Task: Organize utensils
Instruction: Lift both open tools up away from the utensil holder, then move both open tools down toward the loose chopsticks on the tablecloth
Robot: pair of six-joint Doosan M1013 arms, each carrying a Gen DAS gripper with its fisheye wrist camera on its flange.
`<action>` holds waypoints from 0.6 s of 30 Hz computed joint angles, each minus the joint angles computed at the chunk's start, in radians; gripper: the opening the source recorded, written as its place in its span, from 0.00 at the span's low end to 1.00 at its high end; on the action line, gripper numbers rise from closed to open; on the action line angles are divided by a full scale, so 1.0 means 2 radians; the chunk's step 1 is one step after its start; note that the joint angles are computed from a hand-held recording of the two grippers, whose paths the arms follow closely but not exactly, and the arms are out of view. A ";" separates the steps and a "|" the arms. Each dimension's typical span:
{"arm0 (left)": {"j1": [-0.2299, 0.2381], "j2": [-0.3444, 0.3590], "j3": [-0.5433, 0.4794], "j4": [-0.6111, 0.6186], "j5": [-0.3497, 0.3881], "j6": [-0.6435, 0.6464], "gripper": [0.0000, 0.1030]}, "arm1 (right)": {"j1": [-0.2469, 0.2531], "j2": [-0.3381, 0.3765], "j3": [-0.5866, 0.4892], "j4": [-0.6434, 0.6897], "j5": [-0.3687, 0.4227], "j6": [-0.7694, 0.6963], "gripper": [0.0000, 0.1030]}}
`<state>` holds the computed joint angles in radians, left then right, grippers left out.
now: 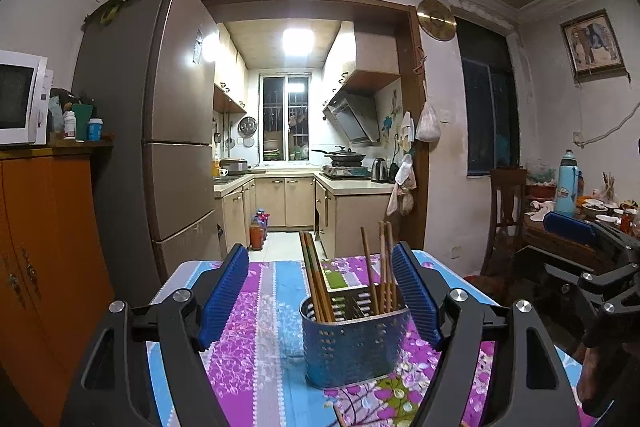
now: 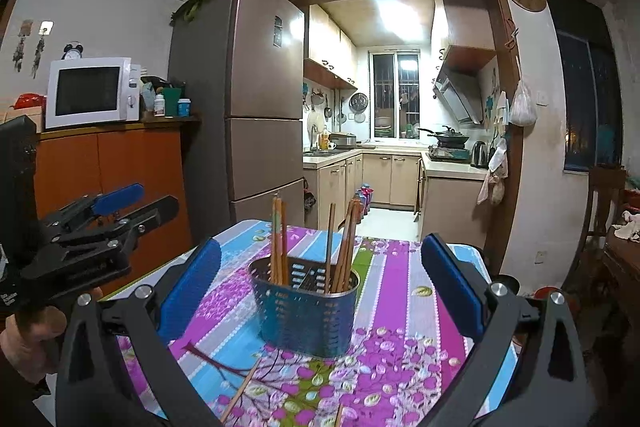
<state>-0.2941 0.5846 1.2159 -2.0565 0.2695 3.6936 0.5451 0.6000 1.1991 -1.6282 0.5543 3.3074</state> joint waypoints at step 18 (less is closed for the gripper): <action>0.005 -0.057 0.154 -0.142 0.058 0.168 0.73 | 0.051 -0.045 0.125 -0.093 0.045 0.123 0.94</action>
